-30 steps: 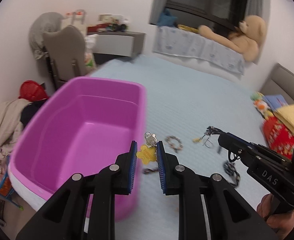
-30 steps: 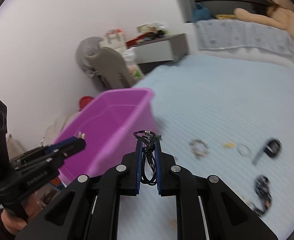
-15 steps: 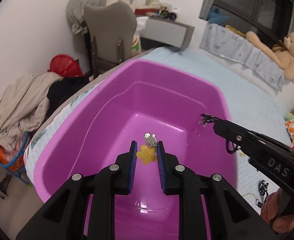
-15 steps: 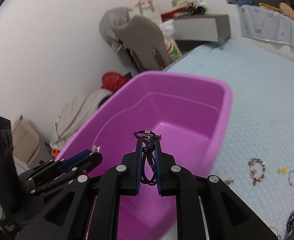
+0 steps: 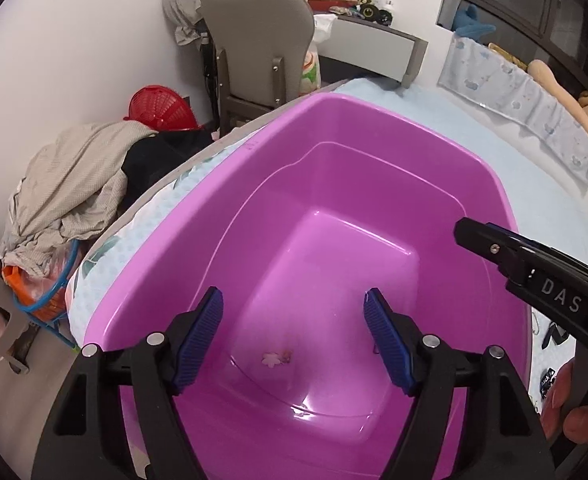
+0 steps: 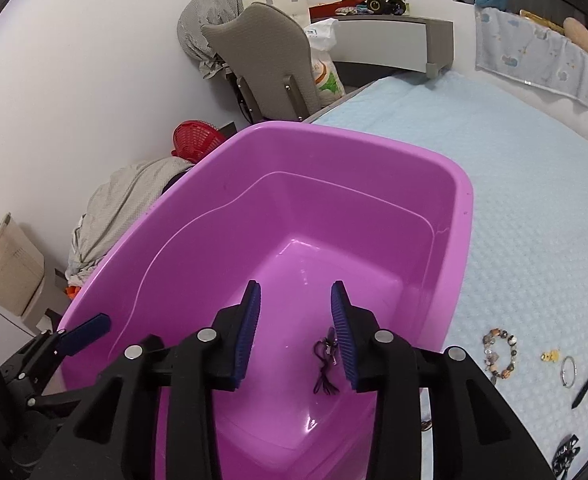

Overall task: Organize jewelry
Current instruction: 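Withdraw both tools from the tub back over the bed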

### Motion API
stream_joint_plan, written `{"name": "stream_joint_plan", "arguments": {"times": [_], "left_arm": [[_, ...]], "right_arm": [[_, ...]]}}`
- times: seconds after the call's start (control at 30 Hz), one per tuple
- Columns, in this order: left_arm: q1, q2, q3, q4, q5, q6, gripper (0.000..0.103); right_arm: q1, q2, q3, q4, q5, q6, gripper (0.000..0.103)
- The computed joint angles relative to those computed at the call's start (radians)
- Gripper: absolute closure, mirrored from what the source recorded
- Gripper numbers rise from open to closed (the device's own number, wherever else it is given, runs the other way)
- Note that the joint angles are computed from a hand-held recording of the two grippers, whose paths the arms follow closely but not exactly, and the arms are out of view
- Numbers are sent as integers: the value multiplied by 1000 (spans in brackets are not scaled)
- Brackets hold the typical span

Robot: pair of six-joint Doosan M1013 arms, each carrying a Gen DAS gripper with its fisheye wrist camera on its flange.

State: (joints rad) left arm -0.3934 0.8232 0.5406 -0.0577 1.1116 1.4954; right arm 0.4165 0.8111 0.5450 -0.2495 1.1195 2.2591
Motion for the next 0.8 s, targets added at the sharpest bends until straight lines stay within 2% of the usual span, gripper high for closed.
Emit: {"name": "stream_joint_plan", "arguments": {"times": [0.47,0.8], "left_arm": [[-4,-28,44,30,-2,-52,32],[-14,-96,141,70,-69,-60,32]], "right_arm": [[9,-37,64,-5,-24,19,67],[25,-117,188,-45,-102,70,62]]}}
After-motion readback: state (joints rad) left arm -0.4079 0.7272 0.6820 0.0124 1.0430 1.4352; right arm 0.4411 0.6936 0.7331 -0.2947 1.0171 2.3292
